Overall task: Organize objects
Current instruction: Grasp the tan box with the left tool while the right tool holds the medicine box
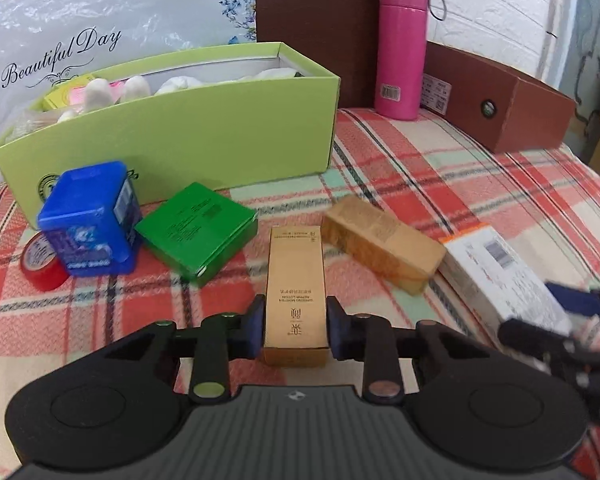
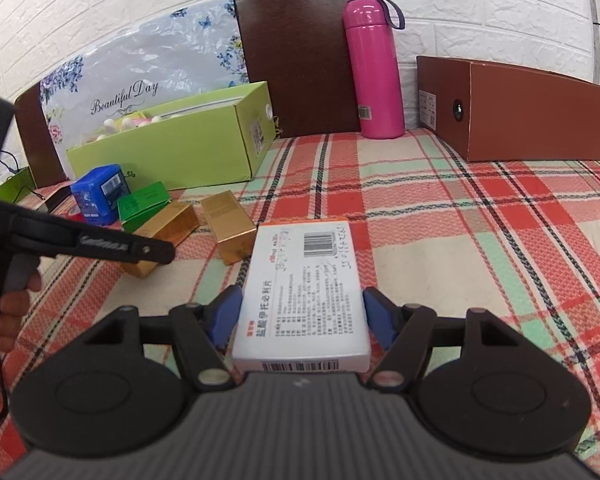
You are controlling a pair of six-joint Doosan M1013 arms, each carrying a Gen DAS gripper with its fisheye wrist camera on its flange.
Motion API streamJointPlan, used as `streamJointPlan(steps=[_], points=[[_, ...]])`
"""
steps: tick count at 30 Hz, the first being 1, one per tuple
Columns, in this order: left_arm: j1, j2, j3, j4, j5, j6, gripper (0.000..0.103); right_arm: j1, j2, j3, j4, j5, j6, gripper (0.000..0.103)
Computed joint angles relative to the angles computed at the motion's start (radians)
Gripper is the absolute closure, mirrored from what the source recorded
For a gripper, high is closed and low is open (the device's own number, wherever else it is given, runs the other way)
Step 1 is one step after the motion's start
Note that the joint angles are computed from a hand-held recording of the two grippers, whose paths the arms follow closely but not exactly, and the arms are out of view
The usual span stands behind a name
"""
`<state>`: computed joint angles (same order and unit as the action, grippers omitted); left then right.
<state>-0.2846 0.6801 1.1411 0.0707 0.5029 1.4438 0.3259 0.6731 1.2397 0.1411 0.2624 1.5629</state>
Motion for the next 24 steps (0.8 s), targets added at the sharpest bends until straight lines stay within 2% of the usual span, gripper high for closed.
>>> streamJointPlan(steps=[3,4,6,7,8,11,15,17,19,20,21,24], points=[[0.009,-0.043,0.064,-0.037,-0.002,0.098,0.071,-0.001,-0.011,0.004,0.186,0.06,-0.248,0.037],[0.01,-0.053,0.079,-0.037,-0.003,0.104,0.071,0.001,-0.01,-0.004,0.197,0.09,-0.285,0.037],[0.011,-0.066,0.102,-0.013,-0.019,0.064,0.071,0.011,-0.004,-0.019,0.11,0.108,-0.232,0.034],[0.011,-0.065,0.105,-0.002,-0.026,0.042,0.069,0.015,0.001,-0.025,0.072,0.104,-0.197,0.027],[0.009,-0.062,0.102,0.013,-0.029,0.019,0.067,0.018,0.007,-0.036,0.046,0.112,-0.173,0.026],[0.004,-0.052,0.087,0.045,-0.029,-0.027,0.054,0.021,0.019,-0.059,0.02,0.125,-0.142,0.026],[0.001,-0.048,0.084,0.072,-0.033,-0.033,0.053,0.022,0.035,-0.085,-0.04,0.157,-0.082,0.027],[0.001,-0.049,0.088,0.074,-0.043,-0.038,0.053,0.02,0.035,-0.084,-0.043,0.154,-0.072,0.031],[0.001,-0.05,0.092,0.075,-0.049,-0.041,0.053,0.021,0.035,-0.083,-0.048,0.152,-0.068,0.037],[0.001,-0.05,0.093,0.076,-0.049,-0.041,0.056,0.021,0.035,-0.084,-0.054,0.153,-0.065,0.037],[0.001,-0.05,0.093,0.075,-0.049,-0.04,0.064,0.022,0.035,-0.084,-0.061,0.153,-0.062,0.037],[0.004,-0.052,0.093,0.046,-0.046,-0.019,0.071,0.023,0.032,-0.081,-0.041,0.154,-0.084,0.037]])
